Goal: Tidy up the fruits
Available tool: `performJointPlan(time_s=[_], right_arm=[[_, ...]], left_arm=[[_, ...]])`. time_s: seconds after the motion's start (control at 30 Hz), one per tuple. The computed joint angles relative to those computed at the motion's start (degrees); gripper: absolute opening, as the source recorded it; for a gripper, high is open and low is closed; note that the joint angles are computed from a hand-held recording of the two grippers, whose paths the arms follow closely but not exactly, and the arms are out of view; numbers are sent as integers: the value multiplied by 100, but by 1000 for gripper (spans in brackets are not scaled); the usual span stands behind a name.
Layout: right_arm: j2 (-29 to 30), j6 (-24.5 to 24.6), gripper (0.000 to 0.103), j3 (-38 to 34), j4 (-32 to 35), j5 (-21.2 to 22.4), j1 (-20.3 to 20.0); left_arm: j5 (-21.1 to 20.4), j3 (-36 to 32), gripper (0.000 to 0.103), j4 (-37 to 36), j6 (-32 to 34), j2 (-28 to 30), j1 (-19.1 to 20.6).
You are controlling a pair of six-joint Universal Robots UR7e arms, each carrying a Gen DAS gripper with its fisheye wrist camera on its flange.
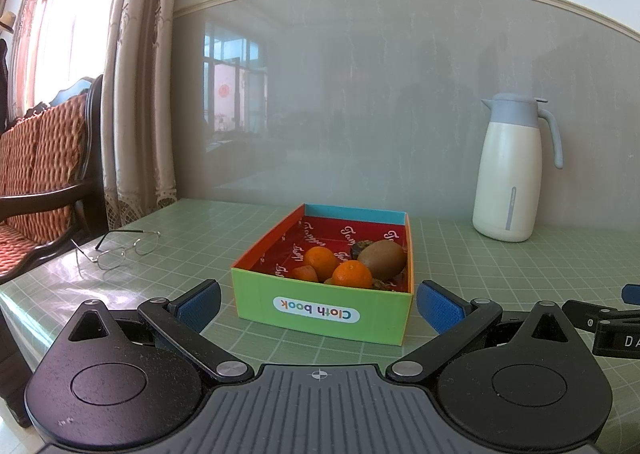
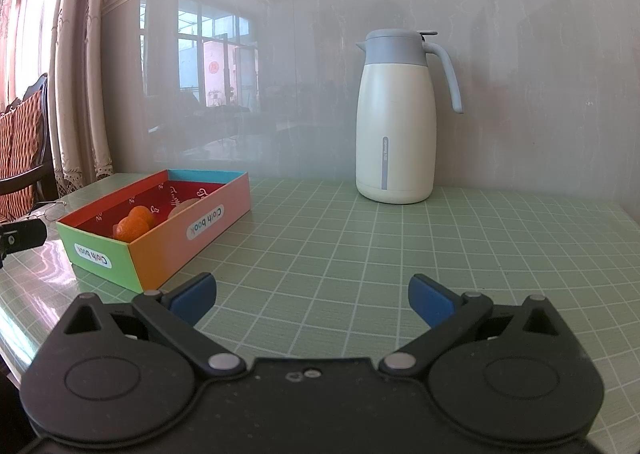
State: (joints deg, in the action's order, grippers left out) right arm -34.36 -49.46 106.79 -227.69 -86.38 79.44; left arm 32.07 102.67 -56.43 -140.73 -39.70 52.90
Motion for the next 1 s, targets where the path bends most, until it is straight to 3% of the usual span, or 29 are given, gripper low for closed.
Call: performJointPlan(time_s=[1.0], right_arm=[[-4, 0, 103, -2, 11, -4, 2]], left_arm=[[-7, -32, 103, 11, 0, 18, 0]])
